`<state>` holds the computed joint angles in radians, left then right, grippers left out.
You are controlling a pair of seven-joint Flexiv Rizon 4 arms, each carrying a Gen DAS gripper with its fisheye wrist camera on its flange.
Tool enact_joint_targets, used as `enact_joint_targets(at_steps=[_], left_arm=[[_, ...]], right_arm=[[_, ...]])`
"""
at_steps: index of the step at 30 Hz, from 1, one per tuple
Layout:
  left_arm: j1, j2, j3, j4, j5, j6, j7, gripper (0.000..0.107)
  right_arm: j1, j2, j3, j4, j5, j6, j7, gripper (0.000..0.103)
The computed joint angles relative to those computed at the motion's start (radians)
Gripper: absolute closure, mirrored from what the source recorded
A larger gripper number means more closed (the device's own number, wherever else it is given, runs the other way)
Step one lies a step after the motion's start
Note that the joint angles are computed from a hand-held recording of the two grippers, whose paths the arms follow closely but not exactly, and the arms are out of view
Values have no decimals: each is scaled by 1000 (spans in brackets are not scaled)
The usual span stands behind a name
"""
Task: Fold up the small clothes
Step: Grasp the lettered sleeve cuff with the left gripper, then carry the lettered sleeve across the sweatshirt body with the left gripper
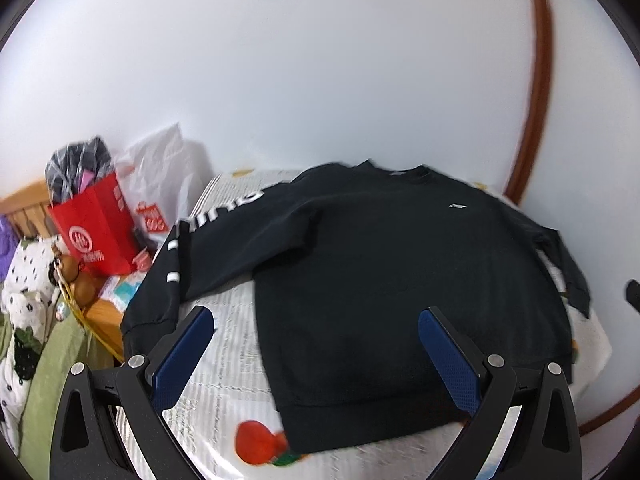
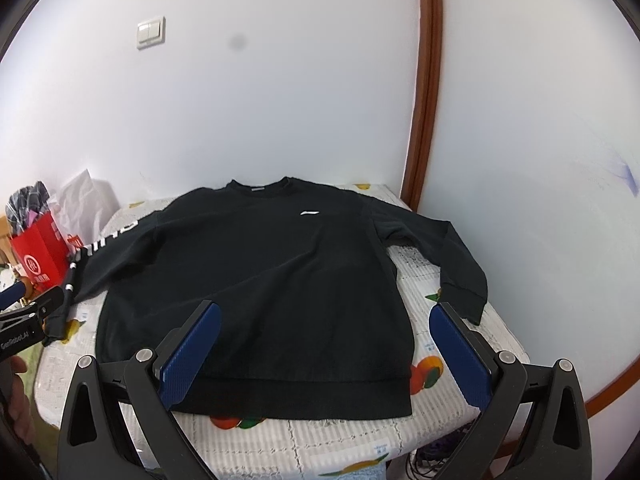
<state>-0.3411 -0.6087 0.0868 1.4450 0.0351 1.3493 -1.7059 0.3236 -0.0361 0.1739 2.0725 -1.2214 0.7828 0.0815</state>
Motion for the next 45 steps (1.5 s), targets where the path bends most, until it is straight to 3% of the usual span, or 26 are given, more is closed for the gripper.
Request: enact_joint_targets(at_steps=[5,9,10,13,17,19,20,22,24,27,38,41,45], left_arm=[[26,-104,50,-111,-6,-125,-46,7],[42,-186,106,-205,33,-229,-122,17],[45,-202,118,-222,51,-235,-140,23],[39,-255,166,-296,121,-287,-185,23],[57,-306,164,-369,185,-341,-178,28],[73,-313,153,-369,199,-298,-196,31],[81,-317,147,-376,196,-303,-198,34],[82,-323,153,-389,199,-305,-226,59],[72,-334,180,-414,218,-339,-265,76],[108,-320,131,-410,197,-337,-243,95],[118,-263,19,-437,93,-289,-120,96],[104,-279,-15,-493,57,-288,-67,96],[70,-358,-40,-663,8,-352,-14,96]], right_arm=[[-18,-76,-41,-31,-23,63,-20,1],[-30,-144,-80,-65,-69,113,27,0],[-34,-166,-88,-78,-63,138,23,0],[-31,-217,-109,-112,-35,167,8,0],[-15,-286,-134,-161,38,182,-42,0],[-5,-311,-146,-179,70,187,-59,0],[-1,-322,-153,-187,82,190,-65,0],[8,-340,-164,-198,102,193,-80,0],[18,-349,-174,-206,115,185,-98,0],[25,-346,-190,-203,104,186,-96,0],[-51,-298,-215,-133,-17,356,-20,0],[-78,-288,-216,-115,-38,402,-16,0],[-116,-270,-224,-94,-100,461,20,0]])
